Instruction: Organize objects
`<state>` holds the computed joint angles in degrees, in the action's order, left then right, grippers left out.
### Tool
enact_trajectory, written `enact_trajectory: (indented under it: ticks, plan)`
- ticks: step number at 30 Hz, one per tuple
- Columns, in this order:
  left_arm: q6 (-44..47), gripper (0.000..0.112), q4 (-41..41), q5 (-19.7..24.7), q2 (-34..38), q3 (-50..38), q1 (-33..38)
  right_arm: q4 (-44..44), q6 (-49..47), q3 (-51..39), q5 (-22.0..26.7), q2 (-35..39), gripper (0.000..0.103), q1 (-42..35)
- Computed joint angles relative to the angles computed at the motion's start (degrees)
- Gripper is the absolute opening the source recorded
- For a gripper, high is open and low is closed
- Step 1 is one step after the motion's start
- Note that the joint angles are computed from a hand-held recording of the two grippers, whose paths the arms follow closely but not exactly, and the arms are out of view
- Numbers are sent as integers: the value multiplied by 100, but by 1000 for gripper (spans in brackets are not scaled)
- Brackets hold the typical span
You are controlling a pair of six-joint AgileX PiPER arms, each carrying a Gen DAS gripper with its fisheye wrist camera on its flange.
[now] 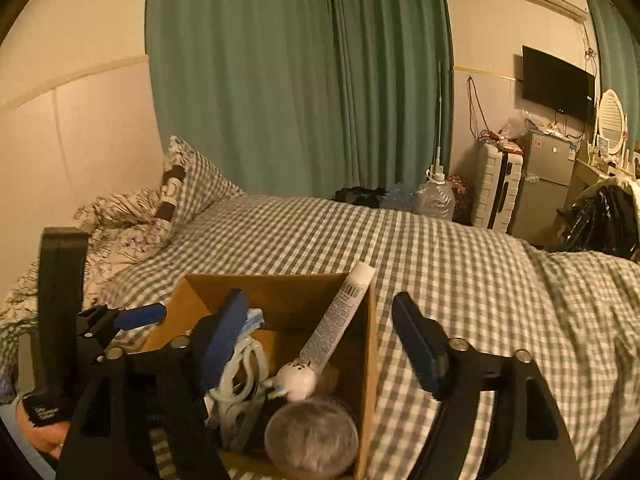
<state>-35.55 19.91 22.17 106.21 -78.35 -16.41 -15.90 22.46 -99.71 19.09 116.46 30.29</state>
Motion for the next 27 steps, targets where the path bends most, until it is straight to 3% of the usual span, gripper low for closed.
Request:
enact_trajectory:
  ticks: [4,10,15,22,27]
  plan:
    - [-355,100,273,533,-735,62,-330,-786,636,513,250,-900,93,198]
    - [-1286,103,1465,1373,-1873,80,-1038,-1979,1799,1289,485,-2315,103,452]
    - [-1580,103,1977,2205,-2569,-14,-1680,-1774,1521,1575,849,-3262,103,560]
    - [-2453,103,3180,2940,-3157,271,-2562,-2904,2094,1985,1546,-4089,103,1081]
    - [-3787,103,4448,3357,-3354,923,-3275,-4373,3433,2650,1817,-4346,103,1510]
